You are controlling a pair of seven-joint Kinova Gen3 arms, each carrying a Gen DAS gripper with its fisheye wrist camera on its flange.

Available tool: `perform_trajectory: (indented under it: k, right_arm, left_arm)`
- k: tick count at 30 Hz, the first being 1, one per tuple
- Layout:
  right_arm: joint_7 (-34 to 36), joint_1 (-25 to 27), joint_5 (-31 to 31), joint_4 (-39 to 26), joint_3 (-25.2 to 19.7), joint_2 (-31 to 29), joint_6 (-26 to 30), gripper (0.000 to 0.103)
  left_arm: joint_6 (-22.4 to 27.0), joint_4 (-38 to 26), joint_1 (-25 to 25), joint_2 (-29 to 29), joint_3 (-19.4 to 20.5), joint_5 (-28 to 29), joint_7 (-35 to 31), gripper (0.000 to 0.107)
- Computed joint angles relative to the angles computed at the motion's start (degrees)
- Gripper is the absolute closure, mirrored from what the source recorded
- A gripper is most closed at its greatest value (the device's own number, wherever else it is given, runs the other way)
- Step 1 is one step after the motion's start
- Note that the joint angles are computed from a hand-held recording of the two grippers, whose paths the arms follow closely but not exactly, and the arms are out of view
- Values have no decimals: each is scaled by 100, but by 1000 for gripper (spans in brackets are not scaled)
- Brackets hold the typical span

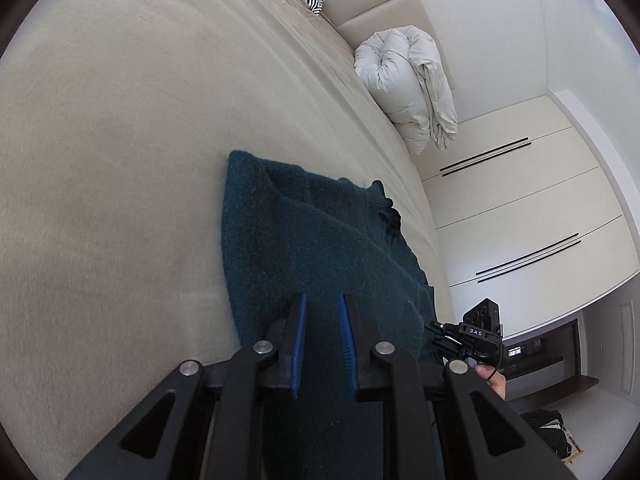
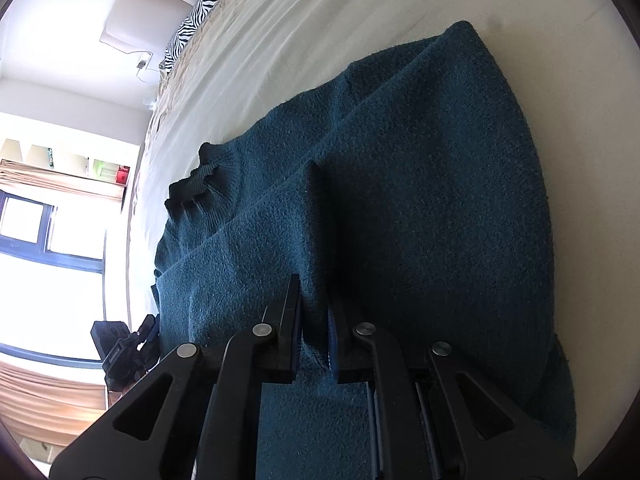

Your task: Fold small clothes

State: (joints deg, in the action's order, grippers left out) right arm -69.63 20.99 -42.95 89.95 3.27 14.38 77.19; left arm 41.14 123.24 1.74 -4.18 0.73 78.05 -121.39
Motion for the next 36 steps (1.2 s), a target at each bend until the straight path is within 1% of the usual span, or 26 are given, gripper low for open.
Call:
perform_trajectory:
  k: [2,6,8,11,15,17,20,23,25,28,29,30,32,33,34,35,36]
  right_arm:
    - [-14,6,-4,1,6,-4,22,94]
    - [-62,12,16,-13,16,-20,80,94]
    - [-98,-11,78,-43,20,-47,115,94]
    - [-108,-44,195,-68,33,-131,168,94]
    - [-118,-72,250,-40,71,-189,178,94]
    - [-151,-58,220,-29,90,-162,187,94]
    - [-163,-19,166,-9,104,-139,161,94]
    - [-162,-227,510,-92,44,-304,-9,92]
    - [-227,-326,663,-171,41,-308,-14,92]
    - [-76,-190,381,-81,130,-167,64,92]
    - [70,-30,182,3,103,-116,88,92]
    - [157,235,-51,87,-4,-49,139,92]
    - [169,521,-438,253,50,-2,253,92]
    - [158,516,-500,344,204,-94,206,92]
    - [115,516,-475,438,310,-249,65,92]
    - [12,524,-380,518,381,-426,-111,91]
    - [-33,507,-327,593,498,-591,-245,90]
  left_arm:
    - [72,140,46,-119,29,3,-45,88]
    - [54,298,188,-346,92,-101,55,88]
    - [-60,323,261,-438,144,-235,161,88]
    - [-32,391,317,-534,82,-313,262,88]
    - [-66,232,401,-525,115,-778,539,89]
    - [-80,224,448,-509,84,-794,560,89]
    - [-84,247,466,-451,29,-741,521,94]
    - [-72,310,463,-485,8,-721,401,94]
    - [-83,349,458,-472,0,-665,333,96]
    - [-126,437,439,-486,-2,-586,276,103]
    - [-115,456,429,-490,-11,-557,251,104]
    - [-102,457,417,-502,-12,-565,278,104]
    - [-174,417,411,-595,52,-781,553,104]
    - [-233,414,424,-667,83,-908,717,103]
    - [-289,409,446,-749,111,-1038,897,102]
    - [-330,443,481,-856,106,-1101,1014,98]
    - [-372,486,518,-995,102,-1162,1155,88]
